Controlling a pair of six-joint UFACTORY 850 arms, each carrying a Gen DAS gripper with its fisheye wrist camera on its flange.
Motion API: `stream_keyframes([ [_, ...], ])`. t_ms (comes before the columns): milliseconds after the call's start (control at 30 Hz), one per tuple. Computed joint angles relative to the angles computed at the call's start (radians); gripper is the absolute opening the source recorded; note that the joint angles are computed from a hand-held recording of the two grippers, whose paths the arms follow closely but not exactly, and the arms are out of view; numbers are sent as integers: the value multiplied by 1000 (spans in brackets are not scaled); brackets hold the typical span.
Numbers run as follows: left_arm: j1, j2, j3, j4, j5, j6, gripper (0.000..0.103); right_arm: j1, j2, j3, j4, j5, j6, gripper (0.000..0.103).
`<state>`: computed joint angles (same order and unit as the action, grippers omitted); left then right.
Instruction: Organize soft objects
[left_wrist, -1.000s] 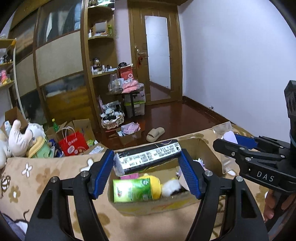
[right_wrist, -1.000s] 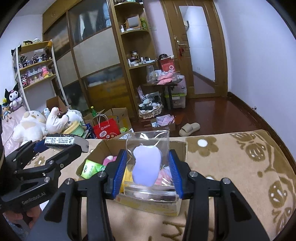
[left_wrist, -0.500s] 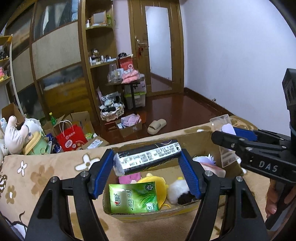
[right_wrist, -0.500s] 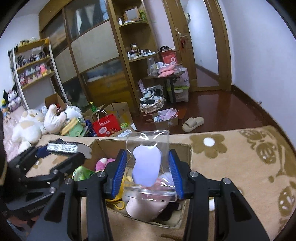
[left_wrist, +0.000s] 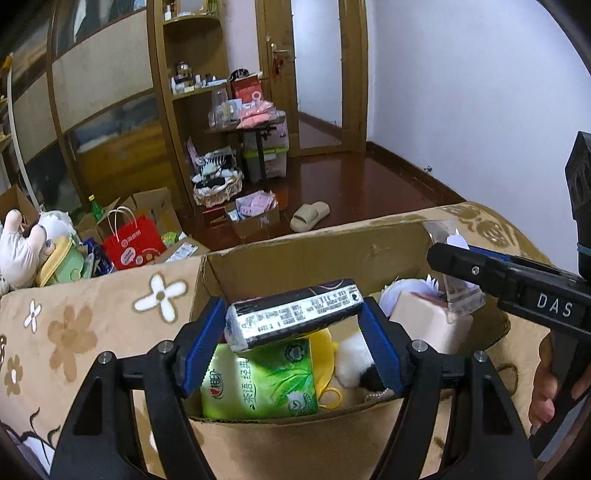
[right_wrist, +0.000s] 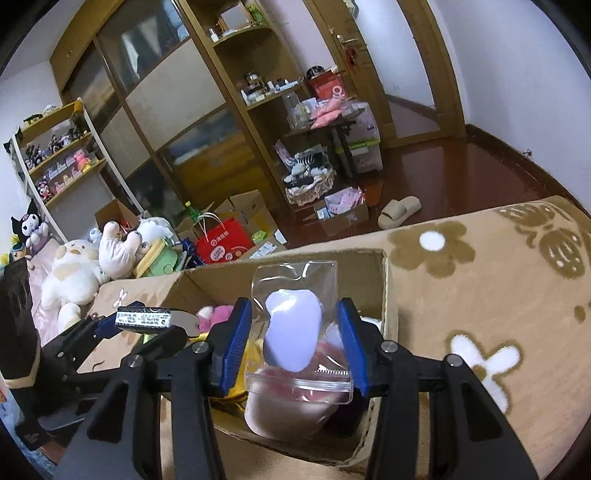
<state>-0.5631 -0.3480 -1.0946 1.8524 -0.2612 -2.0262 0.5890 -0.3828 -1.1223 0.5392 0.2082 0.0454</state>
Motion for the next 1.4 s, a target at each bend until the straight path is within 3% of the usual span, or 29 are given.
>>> stream_keyframes([
  [100, 2, 1, 3, 6, -3, -9, 82, -1, -4, -4, -29, -9, 21, 59],
  [267, -2, 19, 23, 49, -20, -44, 86, 5, 10, 7, 32, -2, -48, 63],
  [400, -8, 33, 39, 16, -38, -11, 88, 17, 37, 32, 143, 26, -152, 77],
  [733, -30, 126, 115, -53, -88, 42, 90, 60, 111, 72, 527, 94, -545, 93],
  [833, -32, 167, 141, -57, -94, 8, 97, 84, 146, 96, 598, 142, -622, 102],
  [1067, -57, 255, 208, -25, -190, -71, 102, 127, 234, 141, 715, 212, -715, 103],
  [1400, -90, 370, 300, -42, -232, -49, 102, 195, 331, 207, 811, 314, -796, 103],
])
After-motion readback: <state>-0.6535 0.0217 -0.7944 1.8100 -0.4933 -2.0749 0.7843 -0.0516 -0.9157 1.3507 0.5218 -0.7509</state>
